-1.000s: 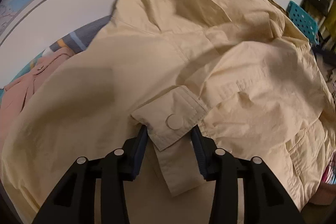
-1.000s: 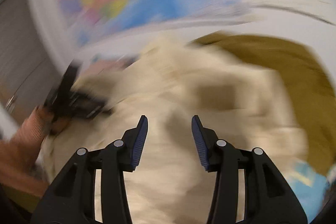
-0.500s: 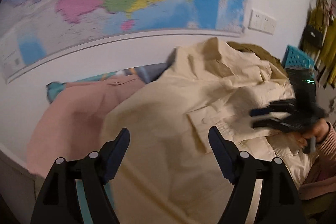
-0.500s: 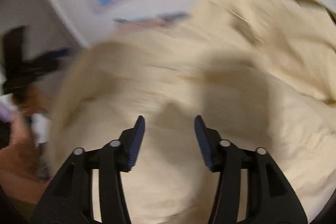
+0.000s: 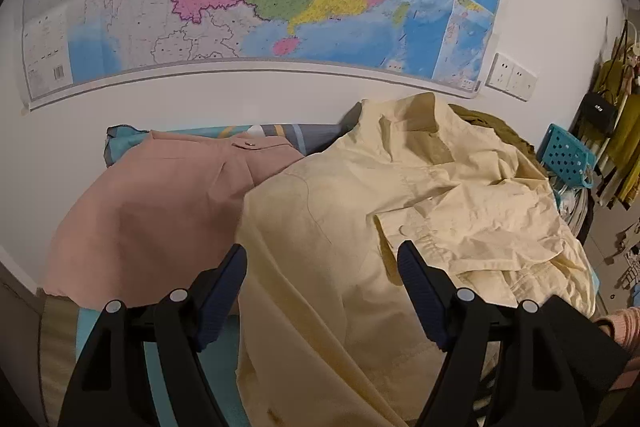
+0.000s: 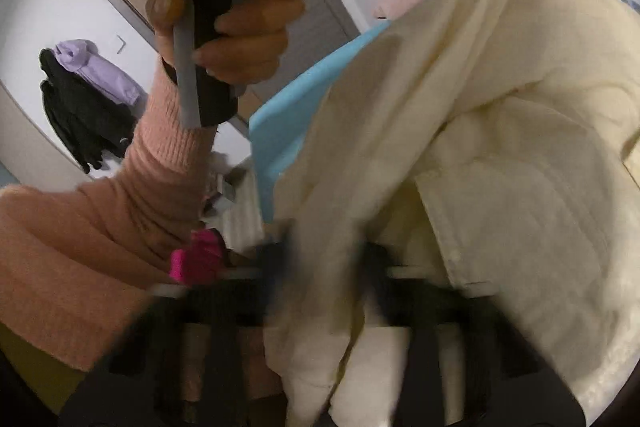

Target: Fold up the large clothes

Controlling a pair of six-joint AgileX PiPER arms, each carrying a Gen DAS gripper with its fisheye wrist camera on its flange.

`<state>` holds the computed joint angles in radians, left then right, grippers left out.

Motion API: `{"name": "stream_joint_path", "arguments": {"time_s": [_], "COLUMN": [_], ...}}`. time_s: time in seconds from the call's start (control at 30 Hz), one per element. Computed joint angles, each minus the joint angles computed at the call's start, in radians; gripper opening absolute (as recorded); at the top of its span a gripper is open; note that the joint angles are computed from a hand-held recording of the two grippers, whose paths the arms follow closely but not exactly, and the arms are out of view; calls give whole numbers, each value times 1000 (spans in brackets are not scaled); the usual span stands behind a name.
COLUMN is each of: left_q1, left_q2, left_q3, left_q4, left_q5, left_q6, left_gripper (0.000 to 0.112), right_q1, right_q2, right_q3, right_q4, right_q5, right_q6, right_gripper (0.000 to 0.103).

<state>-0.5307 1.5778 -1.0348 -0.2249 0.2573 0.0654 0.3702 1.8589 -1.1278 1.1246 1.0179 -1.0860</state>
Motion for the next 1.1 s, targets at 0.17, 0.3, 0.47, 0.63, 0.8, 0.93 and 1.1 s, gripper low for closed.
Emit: {"name": "stream_joint_path", "arguments": {"time_s": [0.17, 0.3, 0.47, 0.63, 0.8, 0.93, 1.1], "left_q1": [10, 0, -61, -138, -212, -182, -183], "left_q2": [-53, -64, 29, 218, 415, 443, 468], "left_q3": [7, -30, -117, -255, -423, -454, -489], "left_q4": [-106, -127, 51, 280, 640, 612, 686], "left_q5": [-2, 0, 11, 80, 244, 256, 270], "left_q6": [125, 159, -15, -244, -568, -575, -645], "left_gripper": [76, 77, 77, 77, 77, 77, 77], "right_q1": [-198, -405, -508, -558, -674, -810, -894], "right_q2": [-206, -319, -308, -205, -178, -296, -302], "right_q3": [-43, -179, -264, -124, -28, 96, 200], "right_q4": [-53, -253, -569, -677, -468, -328, -393], "right_q5": [126, 180, 117, -84, -163, -145, -214], "right_q6": [48, 156, 277, 320, 182, 5, 24], "right_gripper": [5, 5, 5, 20, 64, 81, 84]}}
